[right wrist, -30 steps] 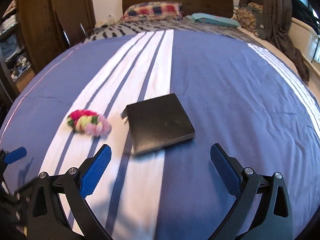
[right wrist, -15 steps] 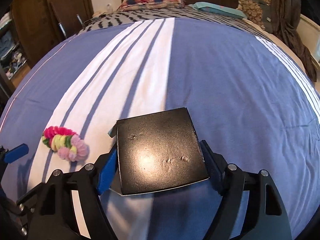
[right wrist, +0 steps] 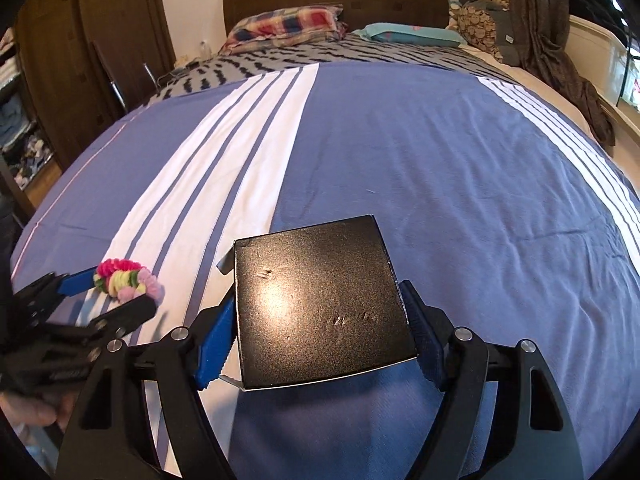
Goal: Collect trash
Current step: 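Grasp the black square box with the right gripper while the left grasps the multicolored scrunchie, then carry the black box and scrunchie down past the bed edge to the bin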
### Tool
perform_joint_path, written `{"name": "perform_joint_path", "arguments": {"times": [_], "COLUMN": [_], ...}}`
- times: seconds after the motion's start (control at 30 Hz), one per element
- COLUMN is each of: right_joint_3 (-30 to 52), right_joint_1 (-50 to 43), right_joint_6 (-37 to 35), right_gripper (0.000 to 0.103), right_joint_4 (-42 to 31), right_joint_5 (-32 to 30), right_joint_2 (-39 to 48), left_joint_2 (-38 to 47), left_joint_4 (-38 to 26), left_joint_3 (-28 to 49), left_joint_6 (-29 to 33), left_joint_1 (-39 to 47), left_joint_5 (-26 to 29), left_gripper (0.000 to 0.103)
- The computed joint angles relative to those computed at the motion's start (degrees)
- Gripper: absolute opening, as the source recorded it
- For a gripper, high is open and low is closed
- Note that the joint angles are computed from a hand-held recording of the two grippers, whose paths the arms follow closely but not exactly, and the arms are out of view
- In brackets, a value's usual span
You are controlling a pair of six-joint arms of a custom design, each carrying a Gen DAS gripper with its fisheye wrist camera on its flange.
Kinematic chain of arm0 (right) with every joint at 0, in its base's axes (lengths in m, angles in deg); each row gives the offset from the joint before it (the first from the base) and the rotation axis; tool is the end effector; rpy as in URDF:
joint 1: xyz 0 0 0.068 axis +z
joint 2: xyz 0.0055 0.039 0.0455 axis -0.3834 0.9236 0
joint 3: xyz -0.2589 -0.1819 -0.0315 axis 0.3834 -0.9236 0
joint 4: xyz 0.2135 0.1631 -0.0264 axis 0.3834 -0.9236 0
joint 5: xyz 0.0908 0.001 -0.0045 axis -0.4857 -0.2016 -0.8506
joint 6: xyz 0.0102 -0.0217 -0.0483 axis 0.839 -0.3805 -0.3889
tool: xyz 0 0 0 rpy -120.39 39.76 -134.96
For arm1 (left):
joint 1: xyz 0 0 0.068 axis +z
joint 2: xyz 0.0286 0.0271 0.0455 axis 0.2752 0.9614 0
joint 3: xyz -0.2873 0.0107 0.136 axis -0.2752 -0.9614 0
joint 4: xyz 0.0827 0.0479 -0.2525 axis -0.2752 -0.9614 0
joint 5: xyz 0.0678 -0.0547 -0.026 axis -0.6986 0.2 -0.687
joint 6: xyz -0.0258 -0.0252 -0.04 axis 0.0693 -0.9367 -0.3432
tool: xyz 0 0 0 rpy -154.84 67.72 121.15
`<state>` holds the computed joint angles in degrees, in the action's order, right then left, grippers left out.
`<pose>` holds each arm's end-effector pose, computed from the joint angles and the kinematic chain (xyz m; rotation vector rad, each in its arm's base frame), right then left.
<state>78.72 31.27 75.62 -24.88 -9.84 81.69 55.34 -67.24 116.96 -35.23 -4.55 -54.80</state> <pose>0.1659 0.1945 0.2850 0.1546 2.3829 0.0997 0.2736 -0.1070 0.2724 0.4516 2.4595 -0.3181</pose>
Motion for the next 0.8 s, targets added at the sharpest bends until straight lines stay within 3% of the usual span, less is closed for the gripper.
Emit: {"name": "perform_joint_path", "arguments": {"times": [0.03, 0.13, 0.4, 0.6, 0.8], "right_joint_3": [-0.3, -0.8, 1.3, 5.8, 12.1], "right_joint_1": [0.6, 2.5, 12.7, 25.5, 39.6], "right_joint_6": [0.6, 2.1, 12.2, 29.2, 50.7], "right_gripper": [0.077, 0.076, 0.077, 0.076, 0.076], "right_joint_4": [-0.2, -1.3, -11.5, -26.6, -43.6], "right_joint_5": [0.7, 2.6, 9.6, 14.1, 16.1], "right_joint_2": [-0.6, -1.7, -1.7, 1.3, 7.2], "left_joint_2": [0.5, 0.6, -5.6, -17.1, -31.3], "left_joint_4": [-0.2, -0.5, -1.9, -6.2, -15.2], "left_joint_3": [0.4, 0.7, -3.5, -8.8, -10.5], "left_joint_6": [0.0, 0.4, 2.0, 3.6, 2.6], "left_joint_1": [-0.2, -1.1, -1.1, -2.2, -3.9], "left_joint_5": [-0.4, -2.0, -1.2, -0.2, 0.0], "left_gripper": [0.091, 0.069, 0.066, 0.066, 0.066]}}
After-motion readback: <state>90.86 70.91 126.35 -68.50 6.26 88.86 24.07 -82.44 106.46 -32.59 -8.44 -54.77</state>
